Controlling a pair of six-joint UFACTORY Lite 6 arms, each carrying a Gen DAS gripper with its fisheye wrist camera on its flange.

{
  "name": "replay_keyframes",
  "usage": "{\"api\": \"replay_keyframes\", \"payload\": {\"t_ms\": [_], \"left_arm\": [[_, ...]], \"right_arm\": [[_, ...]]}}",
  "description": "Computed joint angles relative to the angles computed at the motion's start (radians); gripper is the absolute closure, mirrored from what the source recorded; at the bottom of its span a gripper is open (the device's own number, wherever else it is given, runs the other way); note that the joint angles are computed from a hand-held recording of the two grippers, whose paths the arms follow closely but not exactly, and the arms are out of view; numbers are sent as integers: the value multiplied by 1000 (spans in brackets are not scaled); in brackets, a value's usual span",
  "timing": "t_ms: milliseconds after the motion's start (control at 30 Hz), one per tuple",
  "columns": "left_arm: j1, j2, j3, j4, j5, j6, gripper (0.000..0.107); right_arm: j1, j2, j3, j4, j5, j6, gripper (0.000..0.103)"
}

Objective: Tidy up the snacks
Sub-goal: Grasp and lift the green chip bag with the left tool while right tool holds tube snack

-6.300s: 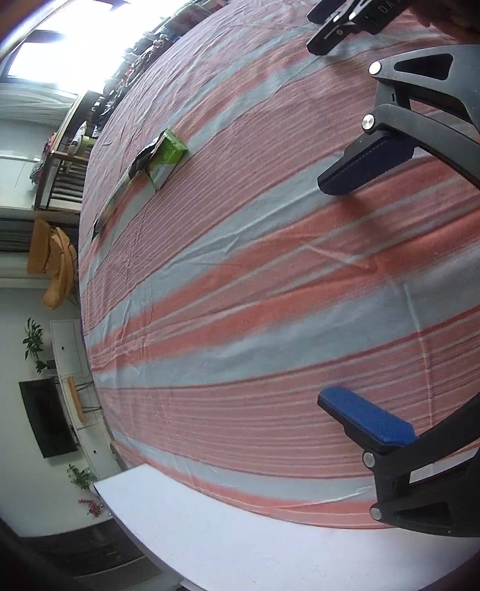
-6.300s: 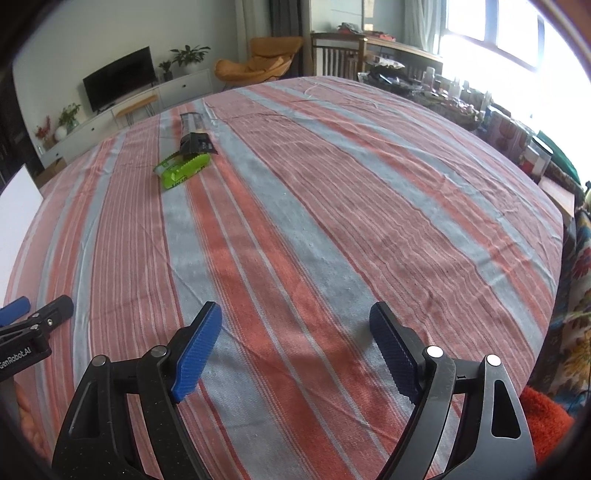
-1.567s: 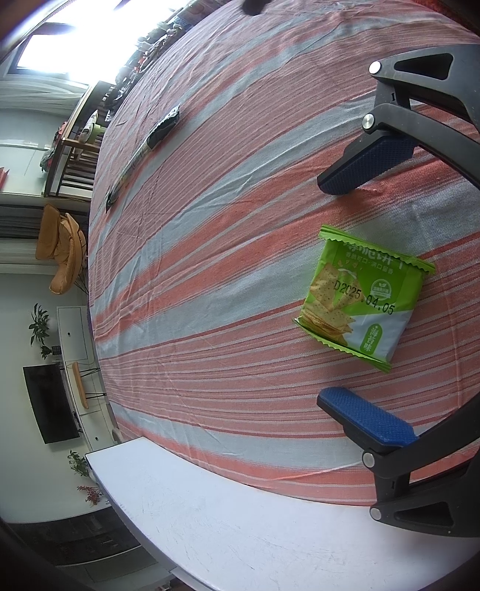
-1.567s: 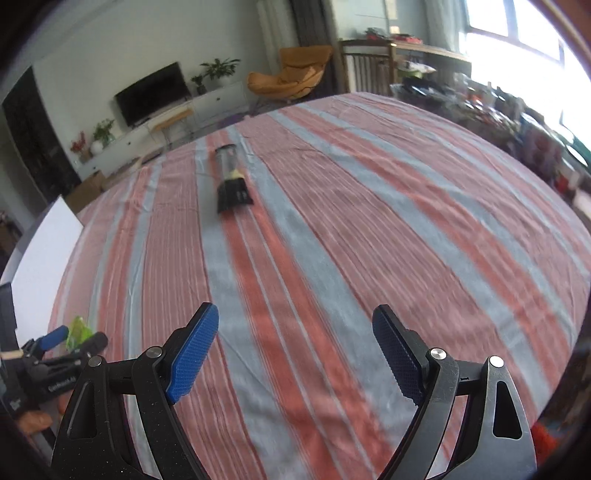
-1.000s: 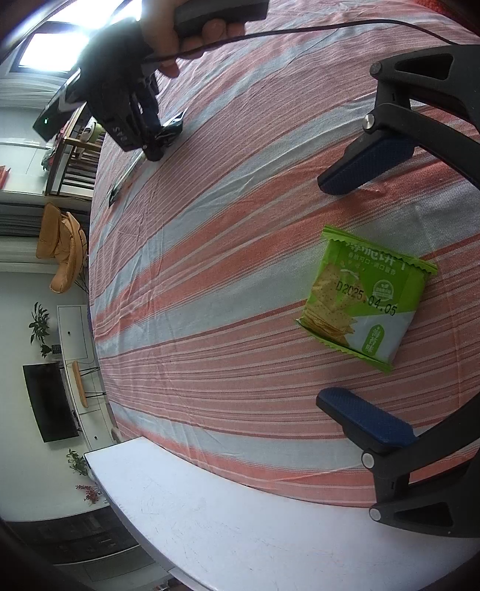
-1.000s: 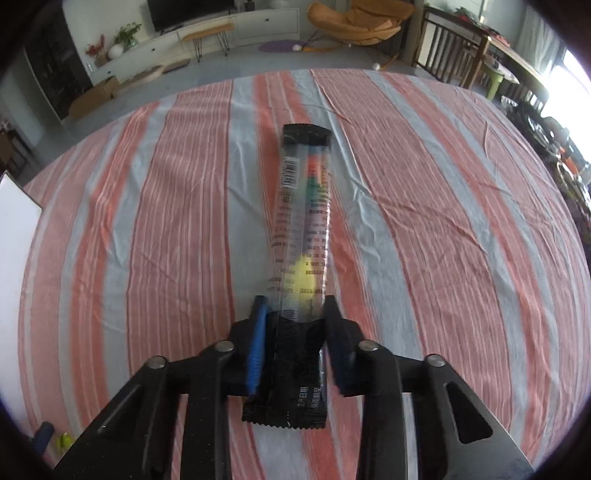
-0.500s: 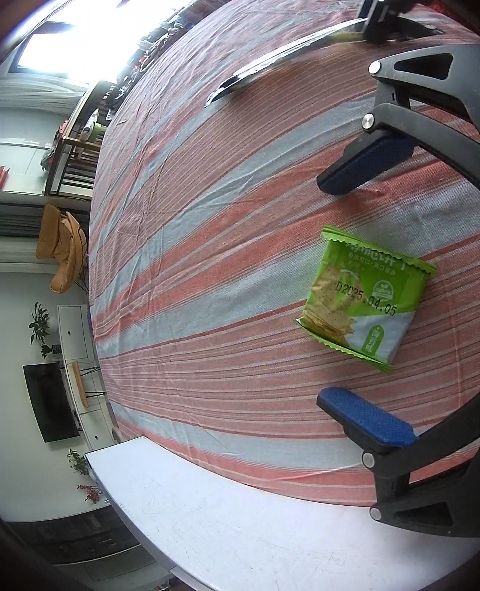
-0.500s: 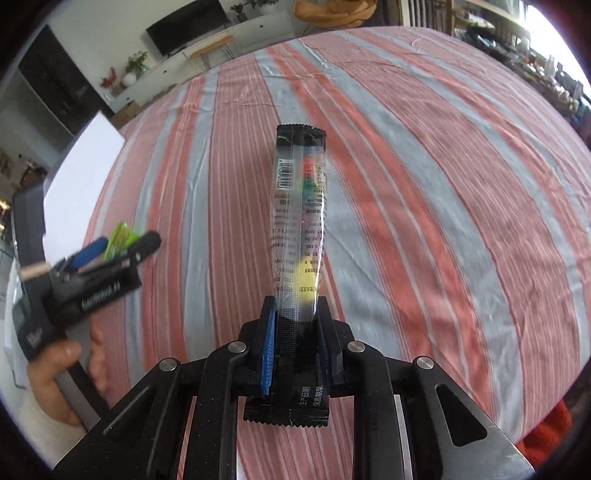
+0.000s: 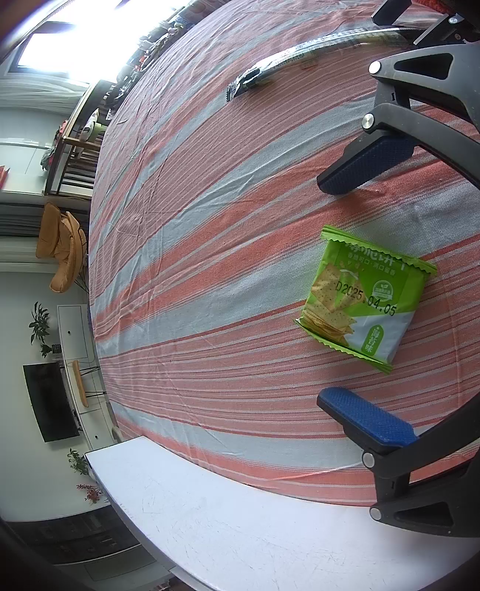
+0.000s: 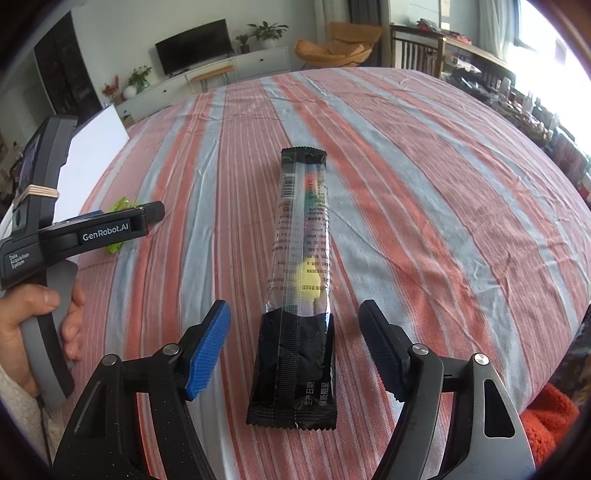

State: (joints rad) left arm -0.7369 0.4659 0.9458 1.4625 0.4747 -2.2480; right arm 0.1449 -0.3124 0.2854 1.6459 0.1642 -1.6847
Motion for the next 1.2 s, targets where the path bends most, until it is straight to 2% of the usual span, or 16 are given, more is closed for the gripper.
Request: {"api": "replay_keyframes", "payload": {"t_ms": [67,167,267,333,400,467,567,667,800,867,933,1000,1033,1067,1100,1200], "left_arm": [[0,0,0,0,0,0,4],[-2,1,1,-2,2,1,4],[-2,1,0,-3,2,-1,4],[15,-13,0,-45,-32,64,4],[76,-80,-57,2,-166,58,4],[137,-254,-187,142,-277,-113,4],[150,-396,-301,245,-267,-247,4],[123,-344,-261,107,-262,-22,5],[16,-146,-86,-222,-86,386,8],[23,-86,-37,-291,-58,448,12],[72,-108,-77,-224,-139,342,14],[62,-112,-89,-160,-120,282,19],[54,-121,-100,-112,-126,245,29],[38,-127,-98,-106,-121,250,45],[24,-133,-97,-107,-121,259,54],[3,-135,-95,-109,-104,240,56]], "right_arm": [[10,10,-4,111,-6,-106,28],[23,-17,-24,101,-18,-94,26],[57,-24,-32,177,-49,-156,26],[34,-26,-34,131,-25,-118,26],[-55,-41,-41,-12,71,-7,26],[-198,-34,-41,-80,218,17,26],[-394,34,-19,-106,410,4,25],[-494,96,6,-115,504,10,26],[-495,51,-2,-134,508,37,25],[-475,14,-15,-139,490,39,25],[-462,-15,-29,-142,478,38,25],[-449,-30,-36,-130,463,37,25],[-449,-23,-35,-121,460,29,25],[-445,-15,-33,-111,454,24,25],[-441,-7,-30,-104,448,24,25],[-442,3,-21,-113,441,34,25]]}}
